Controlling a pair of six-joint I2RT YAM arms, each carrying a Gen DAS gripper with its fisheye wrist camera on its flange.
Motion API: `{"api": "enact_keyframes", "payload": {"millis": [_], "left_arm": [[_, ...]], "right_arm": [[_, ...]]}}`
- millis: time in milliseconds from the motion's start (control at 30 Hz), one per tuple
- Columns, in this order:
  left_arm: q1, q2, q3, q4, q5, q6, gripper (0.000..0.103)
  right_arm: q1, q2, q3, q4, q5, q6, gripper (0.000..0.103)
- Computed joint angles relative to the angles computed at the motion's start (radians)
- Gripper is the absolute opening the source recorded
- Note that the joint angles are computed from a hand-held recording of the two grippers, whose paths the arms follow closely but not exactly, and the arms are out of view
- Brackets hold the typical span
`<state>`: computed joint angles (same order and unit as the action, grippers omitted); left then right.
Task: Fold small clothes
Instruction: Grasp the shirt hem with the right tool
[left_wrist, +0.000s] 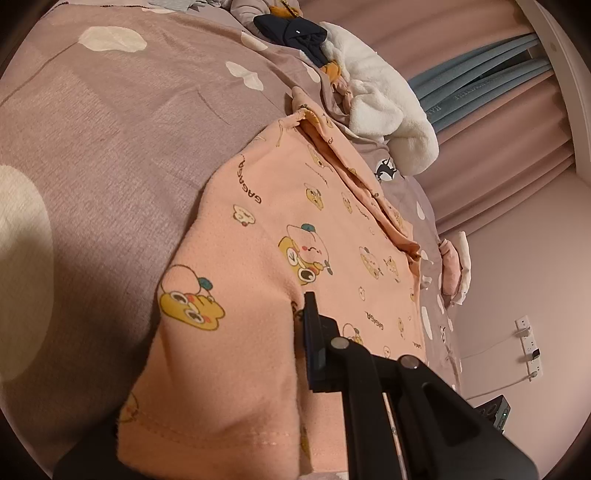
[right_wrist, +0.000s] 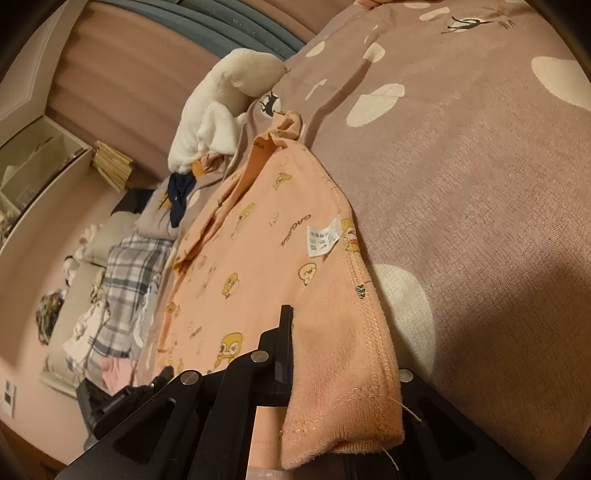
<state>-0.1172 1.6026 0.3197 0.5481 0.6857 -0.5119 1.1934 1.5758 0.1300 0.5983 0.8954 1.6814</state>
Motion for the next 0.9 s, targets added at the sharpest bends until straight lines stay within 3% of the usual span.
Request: {"api": "enact_keyframes", "payload": {"millis": [900], "left_arm": [[-0.001, 0.001, -0.015, 0.037, -0.003, -0.02, 0.008]], "right_arm": [[-0.006, -0.002, 0.01, -0.012, -0.005, -0.024, 0.001]]}}
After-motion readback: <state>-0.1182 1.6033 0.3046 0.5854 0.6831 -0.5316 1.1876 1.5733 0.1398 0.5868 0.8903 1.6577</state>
